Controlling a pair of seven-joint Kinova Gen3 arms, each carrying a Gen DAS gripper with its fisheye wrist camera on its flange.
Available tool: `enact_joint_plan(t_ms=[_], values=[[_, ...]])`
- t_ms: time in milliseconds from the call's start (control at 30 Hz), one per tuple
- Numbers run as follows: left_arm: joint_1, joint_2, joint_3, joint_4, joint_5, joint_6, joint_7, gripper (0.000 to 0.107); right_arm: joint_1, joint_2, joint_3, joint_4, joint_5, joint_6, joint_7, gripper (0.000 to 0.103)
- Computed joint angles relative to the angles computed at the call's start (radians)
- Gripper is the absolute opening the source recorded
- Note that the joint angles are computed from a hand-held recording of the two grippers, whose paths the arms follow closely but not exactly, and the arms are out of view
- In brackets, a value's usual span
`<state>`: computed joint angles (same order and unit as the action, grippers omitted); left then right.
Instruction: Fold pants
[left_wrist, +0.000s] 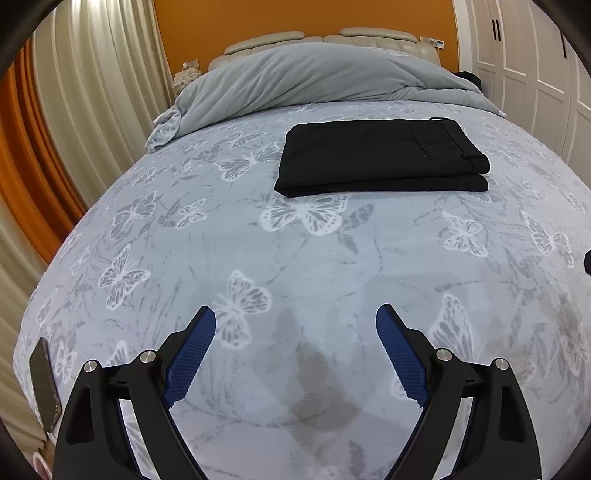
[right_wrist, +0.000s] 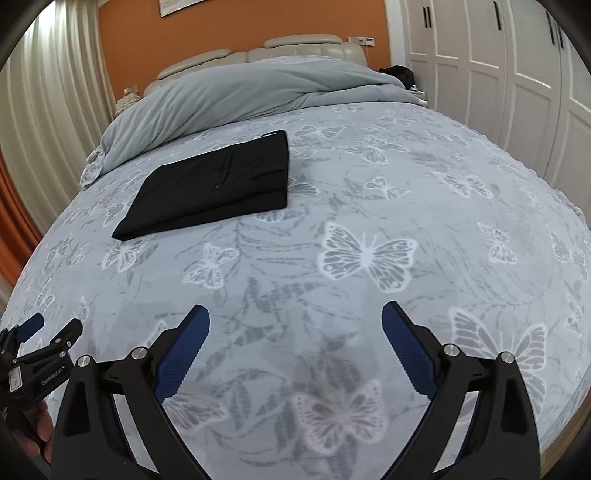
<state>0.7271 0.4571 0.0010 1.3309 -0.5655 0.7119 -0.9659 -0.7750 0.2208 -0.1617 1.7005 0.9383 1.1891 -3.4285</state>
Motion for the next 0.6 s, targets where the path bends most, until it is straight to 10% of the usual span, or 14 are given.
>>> enact_joint_plan(t_ms=[600], values=[[-0.025,-0.006,0.001,0.006,0.037,-0.043,0.026,0.086,-0.055,0.07,0.028,-0.076,0.005,0.026,0.116,0.092]])
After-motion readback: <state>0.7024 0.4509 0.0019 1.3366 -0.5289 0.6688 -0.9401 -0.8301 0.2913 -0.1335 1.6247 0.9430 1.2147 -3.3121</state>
